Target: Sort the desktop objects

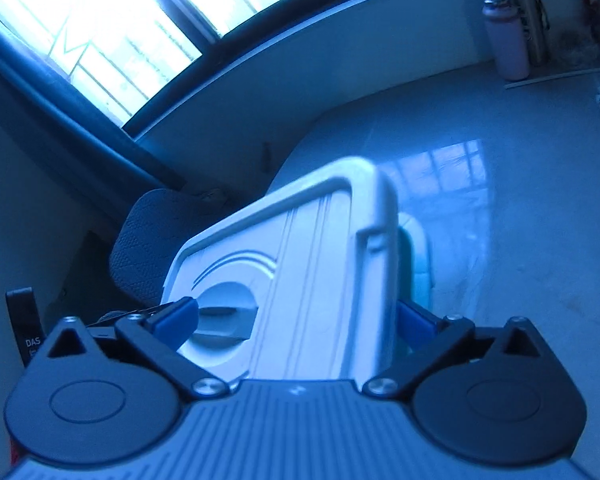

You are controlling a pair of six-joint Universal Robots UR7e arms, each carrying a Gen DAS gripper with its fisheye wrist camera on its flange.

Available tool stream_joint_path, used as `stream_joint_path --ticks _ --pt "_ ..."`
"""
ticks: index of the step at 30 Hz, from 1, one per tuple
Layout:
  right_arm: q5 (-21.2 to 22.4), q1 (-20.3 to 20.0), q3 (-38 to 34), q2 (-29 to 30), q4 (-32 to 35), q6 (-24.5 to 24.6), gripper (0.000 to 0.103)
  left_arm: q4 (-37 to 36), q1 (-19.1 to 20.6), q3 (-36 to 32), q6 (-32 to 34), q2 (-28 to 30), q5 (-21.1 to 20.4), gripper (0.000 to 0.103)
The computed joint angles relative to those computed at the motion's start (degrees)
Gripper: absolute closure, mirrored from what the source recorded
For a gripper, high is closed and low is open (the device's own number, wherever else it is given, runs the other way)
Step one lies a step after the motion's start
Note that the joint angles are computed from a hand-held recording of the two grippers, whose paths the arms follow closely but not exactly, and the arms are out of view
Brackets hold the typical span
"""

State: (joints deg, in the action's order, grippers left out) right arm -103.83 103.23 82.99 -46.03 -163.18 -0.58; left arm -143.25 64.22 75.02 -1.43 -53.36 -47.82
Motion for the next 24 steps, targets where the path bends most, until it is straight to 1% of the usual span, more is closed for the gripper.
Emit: stream_joint_path --ticks 2,5,6,8,11,15,16,18,21,23,24 --pt "-2.57 0.31 0.51 -0.25 -1.07 -0.75 0.0 0.96 0.15 0.0 -0.2 0.07 -0.22 0.02" --pt "-10.58 1.8 1.24 0.03 -5.3 -2.87 0.0 0.8 0.12 0.46 -0.03 -0.03 -0.4 0.02" --pt "-11.99 2.1 1.43 -0.01 -5.94 -3.64 0.0 0.57 0.08 0.63 0.06 -0.08 -0.45 0.02" --pt "-12.15 2.16 1.63 -0.4 -4.79 -3.98 0.0 0.19 -0.08 0.77 0.11 -0.21 -0.7 0.02" --pt "-13.26 2.73 1.35 0.13 -4.76 -4.44 0.0 -0.48 -0.67 0.72 0.99 -0.63 -0.51 0.02" --pt "-16.21 3.89 0.45 1.26 -4.05 -4.97 0.0 -0.73 -1.66 0.55 1.75 -1.45 -0.23 0.019" --pt "-17.06 4.2 0.16 1.52 -3.68 -5.47 0.0 -0.55 -1.98 0.46 2.1 -1.68 0.1 0.018" --pt "-18.75 4.85 -0.33 1.95 -3.0 -6.77 0.0 0.18 -2.58 -0.01 3.21 -1.94 1.75 0.017" --pt "-21.58 5.69 -0.36 2.59 -3.47 -8.69 0.0 0.37 -3.38 -0.98 5.76 -1.69 6.93 0.017" --pt "-23.39 6.03 -0.58 2.98 -2.95 -10.07 0.001 4.16 -3.64 -2.46 5.27 -1.3 10.59 0.016" --pt "-24.29 6.18 -0.76 3.21 -2.59 -10.77 0.001 5.8 -3.67 -2.97 4.99 -1.2 11.72 0.014"
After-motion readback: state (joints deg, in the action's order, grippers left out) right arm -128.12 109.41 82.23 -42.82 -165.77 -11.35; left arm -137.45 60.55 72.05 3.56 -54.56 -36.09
